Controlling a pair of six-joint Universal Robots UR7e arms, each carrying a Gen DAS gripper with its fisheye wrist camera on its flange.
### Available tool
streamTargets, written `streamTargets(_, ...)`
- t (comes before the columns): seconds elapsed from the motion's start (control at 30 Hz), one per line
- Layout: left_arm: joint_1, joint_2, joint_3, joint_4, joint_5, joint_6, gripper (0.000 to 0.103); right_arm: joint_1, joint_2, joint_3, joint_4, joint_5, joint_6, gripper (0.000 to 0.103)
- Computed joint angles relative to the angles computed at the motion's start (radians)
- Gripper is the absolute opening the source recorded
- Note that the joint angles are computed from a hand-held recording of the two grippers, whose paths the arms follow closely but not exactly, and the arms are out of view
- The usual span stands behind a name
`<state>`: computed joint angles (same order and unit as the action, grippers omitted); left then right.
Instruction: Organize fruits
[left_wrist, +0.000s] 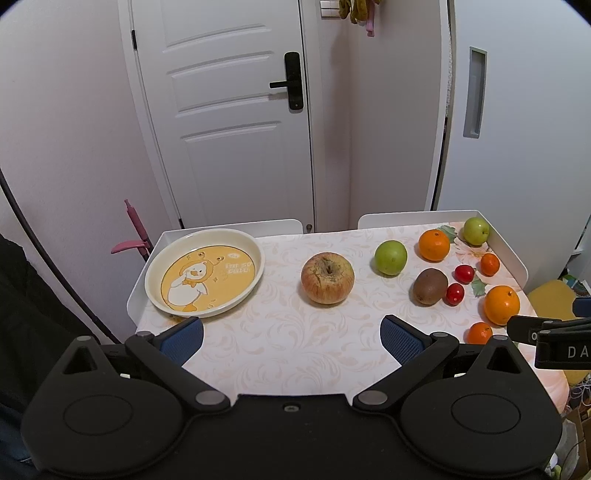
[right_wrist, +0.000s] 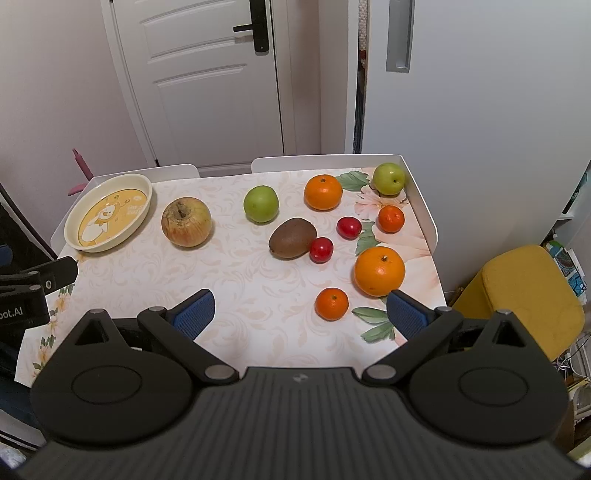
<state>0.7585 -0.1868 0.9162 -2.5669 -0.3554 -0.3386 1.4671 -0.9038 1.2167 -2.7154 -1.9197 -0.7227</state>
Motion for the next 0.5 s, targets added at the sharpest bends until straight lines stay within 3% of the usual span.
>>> streamTargets(0.5,-0.001,0.003,-0.003,-0.001,-0.004,0.000,0.103,0.000,0.002,-0.006,0.004,-0.001,0.001,0.103)
